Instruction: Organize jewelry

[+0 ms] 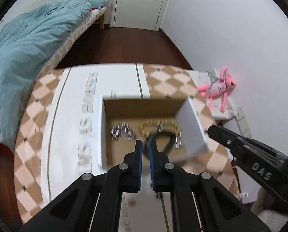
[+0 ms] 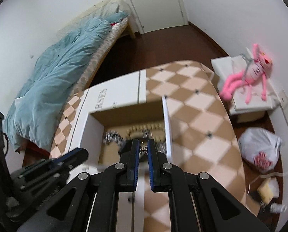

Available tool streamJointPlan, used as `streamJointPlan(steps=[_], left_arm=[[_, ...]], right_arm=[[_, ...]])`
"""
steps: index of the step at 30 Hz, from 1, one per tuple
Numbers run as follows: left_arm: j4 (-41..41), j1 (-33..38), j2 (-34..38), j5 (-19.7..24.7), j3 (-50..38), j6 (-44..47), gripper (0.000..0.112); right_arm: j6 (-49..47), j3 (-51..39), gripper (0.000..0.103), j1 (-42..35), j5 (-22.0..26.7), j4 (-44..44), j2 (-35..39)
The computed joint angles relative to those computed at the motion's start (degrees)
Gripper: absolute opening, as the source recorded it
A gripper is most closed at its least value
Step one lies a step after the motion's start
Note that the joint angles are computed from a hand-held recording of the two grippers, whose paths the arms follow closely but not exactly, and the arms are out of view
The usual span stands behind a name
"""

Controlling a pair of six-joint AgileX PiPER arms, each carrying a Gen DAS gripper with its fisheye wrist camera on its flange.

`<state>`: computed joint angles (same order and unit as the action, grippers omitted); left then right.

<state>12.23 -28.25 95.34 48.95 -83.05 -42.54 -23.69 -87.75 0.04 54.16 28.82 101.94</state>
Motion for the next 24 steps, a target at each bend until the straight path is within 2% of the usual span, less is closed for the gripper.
streamJointPlan(steps=[4,7,10,14,15,16,17,18,24], left_arm=[[-5.93,6.35,3.37,2.01,-7.03,6.57,0.005],[-7.13,8.3,2.73,2.21,-7.47,7.24,0.005],[-7.73,8.39,0.25,1.09,-4.05,6.9,0.005],[-3.08,4.62,-5.07,0.2,5.37,0.36,0.011],[-0.35,2.63,-6.2,0.4,8.19,-2.53,0.029],[1.97,0.76,-6.84,0.77,10.4,-5.13,0.067],[3.51,-0.49,-7.15,0.86,11.97,-7.01,0.085],[5.96,-2.55,-7.87,0.16,15.04,-10.51,0.094],[9.75,-7.73,-5.4,-1.76,21.18,-17.85,0.094]], right_arm=[[4.79,-14.02,0.009,1.52,5.78,-3.48,8.7],[5.92,-18.94,0.009,1.05,8.52,-2.83,11.26],[3.61,-14.74,0.009,-0.15,7.59,-0.02,8.5],[-2.17,-1.11,0.009,-1.8,3.07,3.18,0.7],[-3.67,3.11,0.009,-2.2,1.6,3.68,-1.57],[-4.79,6.3,0.009,-2.46,0.38,3.78,-3.31],[-6.0,10.07,0.009,-2.68,-1.2,3.68,-5.29],[-6.92,12.85,0.009,-2.94,-2.34,3.65,-6.69],[-9.17,24.39,0.009,-4.35,-6.56,2.79,-10.35]])
